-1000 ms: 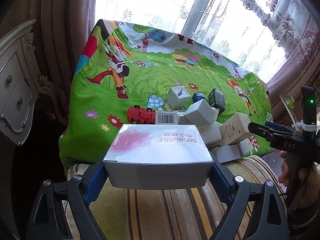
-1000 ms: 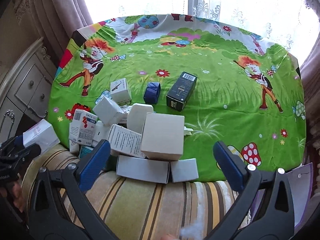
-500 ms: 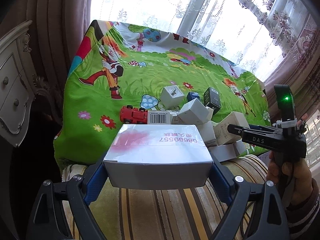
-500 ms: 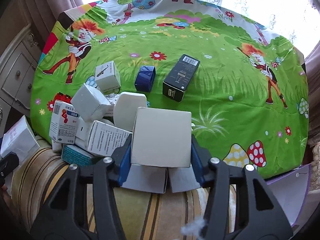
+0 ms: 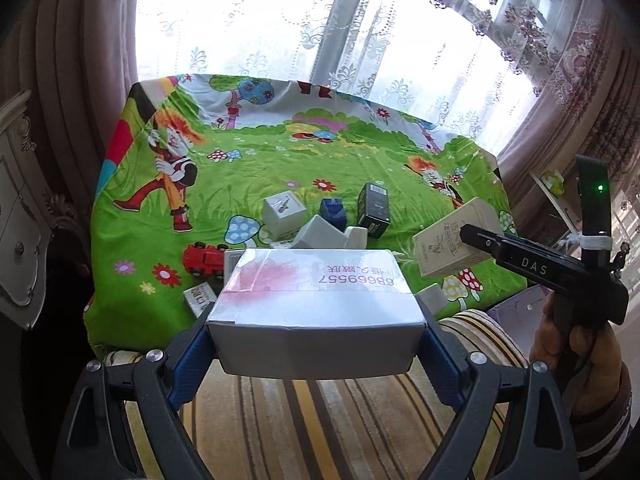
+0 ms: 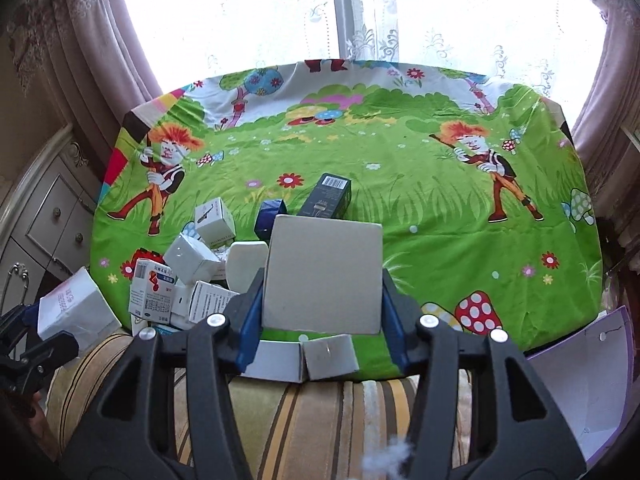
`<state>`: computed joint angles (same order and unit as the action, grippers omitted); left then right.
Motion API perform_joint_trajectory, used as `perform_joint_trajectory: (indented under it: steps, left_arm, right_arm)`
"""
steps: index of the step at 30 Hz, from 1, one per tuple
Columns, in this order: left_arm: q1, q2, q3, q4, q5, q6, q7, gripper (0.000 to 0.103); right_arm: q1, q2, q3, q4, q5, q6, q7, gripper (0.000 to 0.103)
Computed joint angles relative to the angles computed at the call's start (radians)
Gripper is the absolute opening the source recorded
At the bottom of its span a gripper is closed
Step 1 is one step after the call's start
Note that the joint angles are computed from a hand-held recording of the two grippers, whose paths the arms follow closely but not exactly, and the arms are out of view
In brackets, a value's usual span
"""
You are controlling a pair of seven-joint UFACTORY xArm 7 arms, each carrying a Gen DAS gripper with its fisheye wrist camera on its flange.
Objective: Organize rigid objects
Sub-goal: 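Lift the white box with the left gripper while the right gripper grasps a white box, then lower both held white boxes into the purple storage box and open both grippers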
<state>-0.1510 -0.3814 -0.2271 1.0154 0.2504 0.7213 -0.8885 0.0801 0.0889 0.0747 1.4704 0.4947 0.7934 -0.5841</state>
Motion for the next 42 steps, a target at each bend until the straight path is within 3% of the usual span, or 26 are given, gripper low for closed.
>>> perform_joint_trajectory:
  steps: [10,21,25,31,38,42]
  left_arm:
    - [-0.088,0.206,-0.024,0.207,0.025,-0.007,0.065,0.091]
    - [-0.27,0.519,0.009,0.572,0.05,0.053,0.175,0.091]
    - [-0.343,0.631,0.028,0.713,0.035,0.092,0.227,0.091]
    - [-0.437,0.789,0.057,0.923,0.001,0.168,0.306,0.091]
    - [-0.535,1.011,0.077,1.258,-0.069,0.304,0.469,0.093]
    - [-0.571,1.127,0.098,1.447,-0.131,0.382,0.525,0.094]
  right_arm:
    - [-0.086,-0.085,-0.081,-0.064,0.071,-0.034,-0.058,0.056]
    - [-0.215,-0.08,-0.16,-0.092,0.053,-0.098,-0.071,0.056]
    - [-0.258,-0.063,-0.175,-0.093,0.022,-0.143,-0.069,0.056]
    - [-0.326,-0.007,-0.186,-0.051,0.009,-0.136,-0.052,0.056]
    - [-0.38,0.028,-0.18,-0.034,0.004,-0.183,-0.033,0.057]
    - [-0.404,0.029,-0.172,-0.042,0.042,-0.232,-0.051,0.075]
